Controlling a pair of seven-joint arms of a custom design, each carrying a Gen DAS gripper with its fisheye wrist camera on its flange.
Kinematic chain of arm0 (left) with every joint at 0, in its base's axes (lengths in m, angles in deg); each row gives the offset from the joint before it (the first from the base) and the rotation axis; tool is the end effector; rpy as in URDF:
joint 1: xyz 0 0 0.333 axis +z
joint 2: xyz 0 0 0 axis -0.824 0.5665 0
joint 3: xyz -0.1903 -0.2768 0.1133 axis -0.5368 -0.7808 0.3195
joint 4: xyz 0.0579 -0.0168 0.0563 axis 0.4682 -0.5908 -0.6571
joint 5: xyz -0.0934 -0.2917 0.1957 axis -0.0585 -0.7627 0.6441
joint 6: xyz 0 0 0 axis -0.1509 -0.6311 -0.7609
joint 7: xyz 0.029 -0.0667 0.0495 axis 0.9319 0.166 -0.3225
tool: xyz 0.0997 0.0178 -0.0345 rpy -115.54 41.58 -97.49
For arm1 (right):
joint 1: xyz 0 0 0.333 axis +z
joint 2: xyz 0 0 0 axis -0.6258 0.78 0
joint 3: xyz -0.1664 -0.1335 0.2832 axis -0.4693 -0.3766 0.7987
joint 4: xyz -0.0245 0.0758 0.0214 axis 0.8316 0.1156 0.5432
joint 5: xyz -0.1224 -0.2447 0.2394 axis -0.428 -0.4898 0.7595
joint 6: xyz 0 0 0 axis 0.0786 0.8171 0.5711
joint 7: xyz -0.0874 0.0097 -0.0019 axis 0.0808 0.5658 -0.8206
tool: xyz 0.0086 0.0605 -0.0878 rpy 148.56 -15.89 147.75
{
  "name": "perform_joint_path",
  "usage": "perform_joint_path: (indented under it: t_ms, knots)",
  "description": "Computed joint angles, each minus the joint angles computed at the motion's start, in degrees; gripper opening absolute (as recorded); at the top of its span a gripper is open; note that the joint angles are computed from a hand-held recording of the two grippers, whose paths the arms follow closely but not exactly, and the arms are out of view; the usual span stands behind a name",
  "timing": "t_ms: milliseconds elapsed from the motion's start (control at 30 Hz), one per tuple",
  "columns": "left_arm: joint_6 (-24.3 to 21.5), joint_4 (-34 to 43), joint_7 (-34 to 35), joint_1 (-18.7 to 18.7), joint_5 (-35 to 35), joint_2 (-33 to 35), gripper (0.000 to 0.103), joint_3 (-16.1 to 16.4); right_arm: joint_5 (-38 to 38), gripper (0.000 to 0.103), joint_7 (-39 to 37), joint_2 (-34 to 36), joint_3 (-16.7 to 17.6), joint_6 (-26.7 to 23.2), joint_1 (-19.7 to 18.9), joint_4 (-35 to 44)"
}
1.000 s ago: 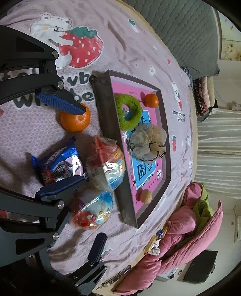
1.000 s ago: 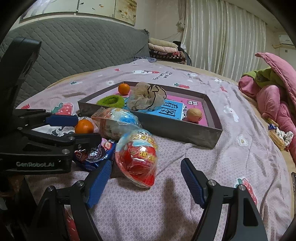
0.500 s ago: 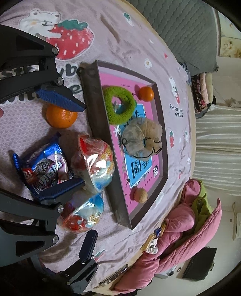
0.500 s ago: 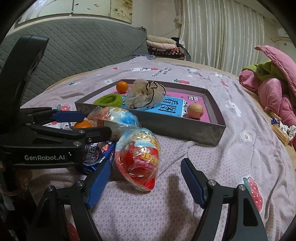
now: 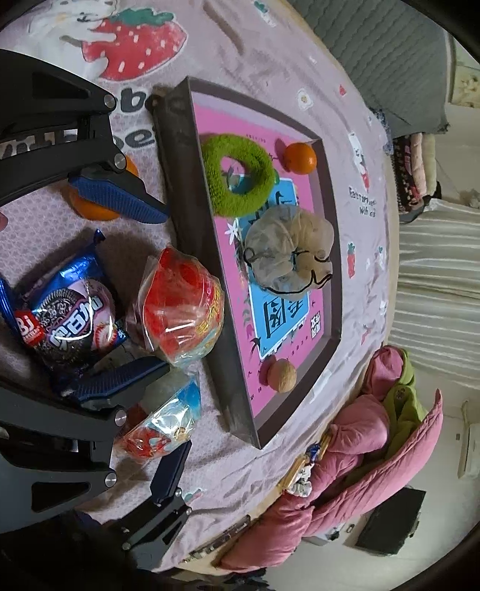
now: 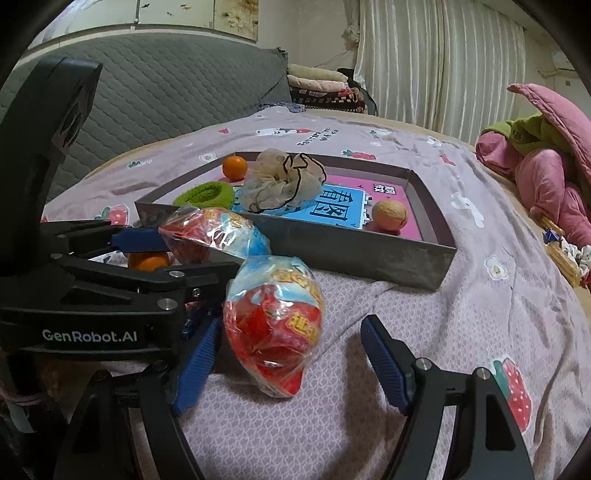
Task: Organize objects
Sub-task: 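Move the left gripper to a wrapped red candy ball while the right gripper approaches the other, then close the left gripper on the red candy ball while the right gripper closes on the other ball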
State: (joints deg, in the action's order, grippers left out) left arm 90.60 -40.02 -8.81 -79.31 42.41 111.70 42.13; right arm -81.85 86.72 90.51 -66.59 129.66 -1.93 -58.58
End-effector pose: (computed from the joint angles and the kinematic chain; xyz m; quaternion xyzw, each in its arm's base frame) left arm 0.7114 -0.3360 0.4649 -0.5879 0.7176 -0.3313 0.1722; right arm 0.6725 0.4953 0.4533 -0.7567 0.5101 -0.2344 0.3350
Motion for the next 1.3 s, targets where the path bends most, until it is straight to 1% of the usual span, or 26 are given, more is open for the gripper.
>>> perform_joint_path:
  t_ms: [133,233,300,400,467,500,633,833,900,933,1000,1100,1233,1300]
  knots:
    - [-0.04,1.17,0.91,0.61,-0.75,0.89,0.077,-0.99,-0.76,0.076,-0.59,1.43,-0.85,-1.11,0.55,2.51]
    - [-0.16,1.99,1.55,1.08,-1.86,1.48,0.077,-1.8,-1.21,0.071,-0.87,2.69,-1.49,-2.39,0.96,4.72]
    - [-0.09,2.49,2.01,1.33,-2.58,1.85,0.077,-2.23,-1.38,0.064,-1.08,3.18,-1.72,-2.81,1.08,5.57]
    - [-0.75,3.67,2.69,1.34,-3.2,2.57,0.077,-2.45,-1.66,0.057,-0.76,3.66,-2.24,-3.0,1.17,6.37]
    - [-1.29,4.37,2.57,1.07,-3.3,2.96,0.077,-2.13,-1.67,0.05,-0.43,3.71,-2.38,-2.99,1.09,6.44]
    - [-1.65,4.8,2.05,0.69,-3.09,3.18,0.077,-1.57,-1.67,0.049,-0.33,3.92,-2.48,-3.43,1.09,6.88]
    - [-1.83,5.62,2.47,1.02,-3.59,3.72,0.076,-2.26,-1.72,0.049,0.17,3.34,-2.44,-2.76,0.93,5.7]
    - [-1.66,5.88,2.62,0.91,-3.84,3.94,0.074,-2.21,-3.08,0.048,1.37,2.32,-3.13,-1.58,1.25,3.91]
    - [-1.4,5.59,2.37,0.59,-3.49,3.8,0.071,-1.79,-3.06,0.048,1.67,2.22,-2.93,-1.48,1.04,3.74]
    - [-1.22,5.46,2.56,0.55,-3.38,3.73,0.067,-1.87,-3.04,0.048,1.8,2.24,-2.89,-1.67,0.99,3.8]
    - [-0.94,5.29,2.63,0.09,-2.81,3.61,0.064,-1.49,-3.02,0.048,2.02,2.43,-2.86,-1.95,0.86,4.24]
    - [-0.47,4.77,2.85,0.25,-3.04,3.32,0.056,-1.89,-3.02,0.048,2.27,2.49,-2.84,-1.91,0.75,4.41]
    - [0.69,3.68,2.41,0.05,-3.26,2.83,0.055,-1.75,-2.61,0.048,2.47,2.33,-2.48,-2.01,0.45,4.03]
    - [1.34,3.1,2.78,0.63,-4.02,2.56,0.055,-2.51,-2.67,0.048,2.91,1.78,-2.55,-1.42,0.37,3.05]
